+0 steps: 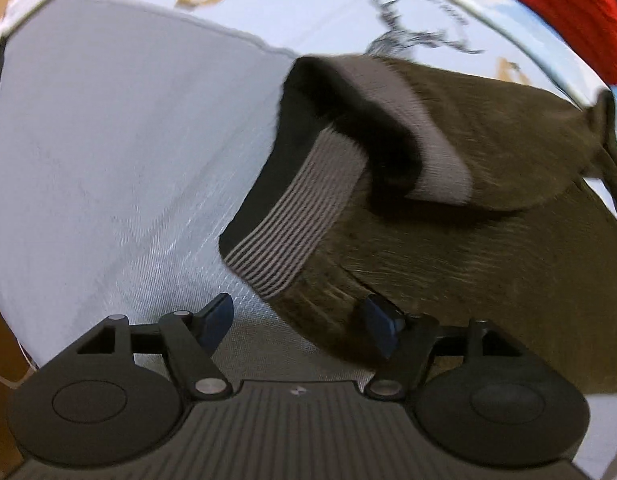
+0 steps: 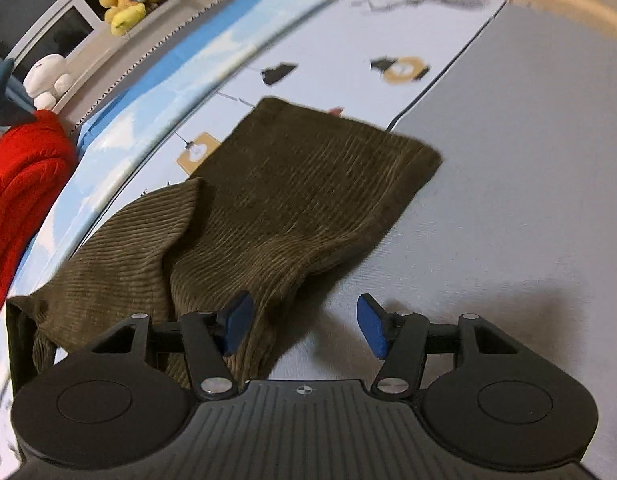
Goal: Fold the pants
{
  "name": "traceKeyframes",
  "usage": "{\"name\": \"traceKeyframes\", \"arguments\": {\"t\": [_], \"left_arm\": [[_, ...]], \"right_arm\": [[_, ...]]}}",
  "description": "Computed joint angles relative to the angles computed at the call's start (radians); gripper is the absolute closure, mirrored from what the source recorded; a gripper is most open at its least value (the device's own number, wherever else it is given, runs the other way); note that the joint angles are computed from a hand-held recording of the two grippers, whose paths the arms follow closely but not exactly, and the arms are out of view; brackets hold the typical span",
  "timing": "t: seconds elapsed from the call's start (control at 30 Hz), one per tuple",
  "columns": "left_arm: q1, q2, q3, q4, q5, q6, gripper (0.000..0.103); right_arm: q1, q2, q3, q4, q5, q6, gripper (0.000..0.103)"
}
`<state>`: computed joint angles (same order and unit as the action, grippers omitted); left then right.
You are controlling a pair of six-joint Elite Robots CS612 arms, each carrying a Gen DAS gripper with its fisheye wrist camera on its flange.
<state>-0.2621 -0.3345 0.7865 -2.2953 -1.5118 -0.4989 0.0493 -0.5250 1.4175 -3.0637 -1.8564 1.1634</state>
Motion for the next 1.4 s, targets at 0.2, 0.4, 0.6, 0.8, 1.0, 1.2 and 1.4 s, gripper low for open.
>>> {"name": "traceKeyframes", "arguments": {"t": [0.2,0.4,0.6,0.8,1.0,1.2,1.4], "left_arm": [[0.01,0.045,-0.076,0.038,-0.029,-0.037,0.026],[-0.009,0.035,-0.053,-0.001,0.048,0.012,0.046],[-0.021,-0.044,0.097,-0.175,0.118,0.093,0.078],[-0.011,-0.137,0.274,-0.388,0.039,0.184,0.081],[0.005,-0.221,0.42,-0.504,-0.045,0.247,0.082],[0.002,-0.203,0.344,-0.219,-0.046,0.382,0.079],[0.002,-0.188,0.308,-0.175,0.002,0.325,0.06]], "right_arm": [[-0.018,0.031,-0.014,-0.076,0.028,0.068,0.043],[-0.023,0.035,-0.016,-0.097,0.014,-0.002,0.09],[-0.002,-0.013,0.046,-0.165,-0.111,-0.06,0.093],[0.009,-0.102,0.171,-0.166,-0.153,-0.08,0.094],[0.005,-0.202,0.329,-0.123,-0.163,0.002,0.094],[-0.063,-0.237,0.397,0.047,0.175,-0.031,0.091],[-0.095,-0.226,0.432,-0.027,0.132,0.081,0.067]]}}
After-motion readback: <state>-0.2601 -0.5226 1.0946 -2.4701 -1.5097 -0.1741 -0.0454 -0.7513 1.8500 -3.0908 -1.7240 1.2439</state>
